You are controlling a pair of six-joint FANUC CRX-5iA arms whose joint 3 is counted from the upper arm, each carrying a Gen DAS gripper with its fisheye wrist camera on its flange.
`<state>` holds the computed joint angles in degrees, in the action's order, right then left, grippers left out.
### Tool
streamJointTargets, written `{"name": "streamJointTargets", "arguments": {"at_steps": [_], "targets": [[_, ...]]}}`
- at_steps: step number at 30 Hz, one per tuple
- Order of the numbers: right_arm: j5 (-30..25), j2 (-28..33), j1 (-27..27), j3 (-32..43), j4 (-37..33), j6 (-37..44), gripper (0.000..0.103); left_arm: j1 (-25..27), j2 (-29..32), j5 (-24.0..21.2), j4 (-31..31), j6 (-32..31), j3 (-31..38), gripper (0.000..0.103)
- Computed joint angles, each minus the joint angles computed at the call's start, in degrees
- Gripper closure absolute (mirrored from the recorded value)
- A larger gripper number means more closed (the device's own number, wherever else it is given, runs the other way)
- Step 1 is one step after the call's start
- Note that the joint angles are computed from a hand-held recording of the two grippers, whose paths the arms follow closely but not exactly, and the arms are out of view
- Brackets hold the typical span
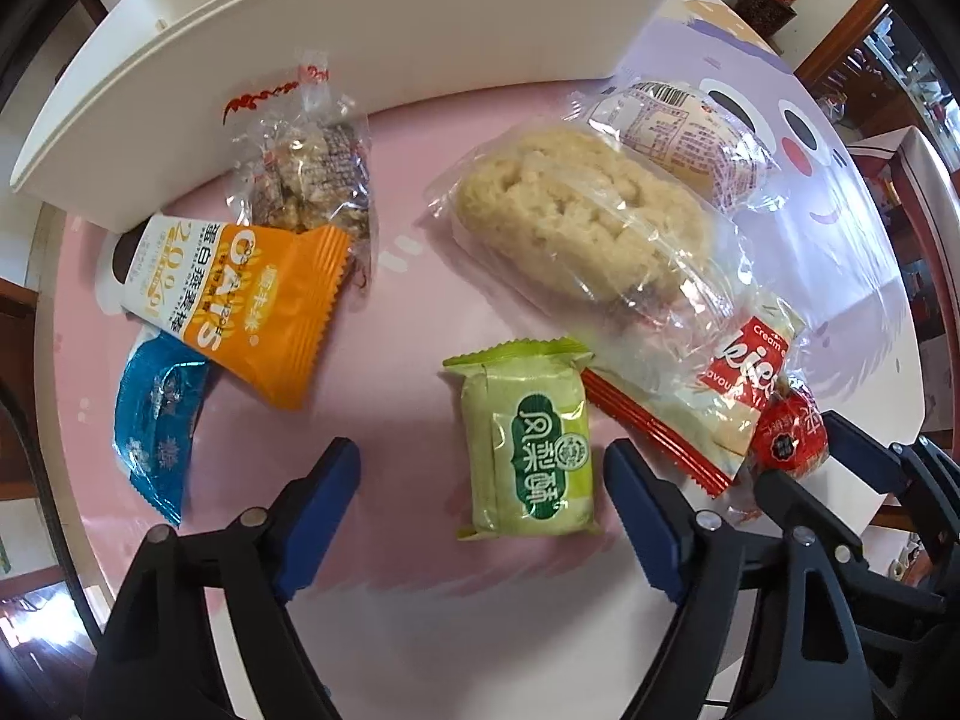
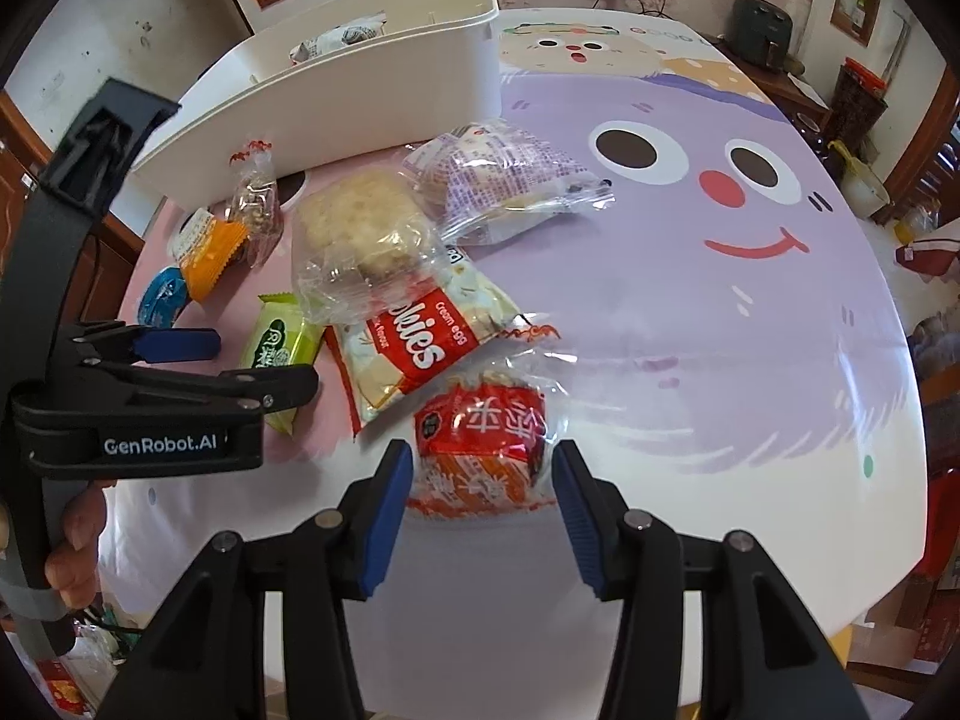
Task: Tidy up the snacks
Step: 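Grasp the green packet with left gripper while right grasps red-wrapped bread bag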
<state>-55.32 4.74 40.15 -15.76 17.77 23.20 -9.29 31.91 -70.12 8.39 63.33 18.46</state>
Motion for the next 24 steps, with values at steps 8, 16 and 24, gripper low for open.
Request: {"name": "streamJointTargets", "arguments": {"at_steps": [8,16,24], "targets": [[0.46,1.17,0.13,-0.17,1.22,-0.27,0.050,-3.15,-0.24,1.57,-2.76,-0.14,0.99,0.067],[2.38,0.68,0.15,-1.98,2.26,-3.68,0.052,-3.98,-1.90,3.06,-2.24,-0.35,-1.49,0.068],[1.43,-1.02,1.02,-2.88,1.27,-6.45,0.054,-1.98,-7.09,2.77,0.03,-3.30,-7.42,0.068]]}}
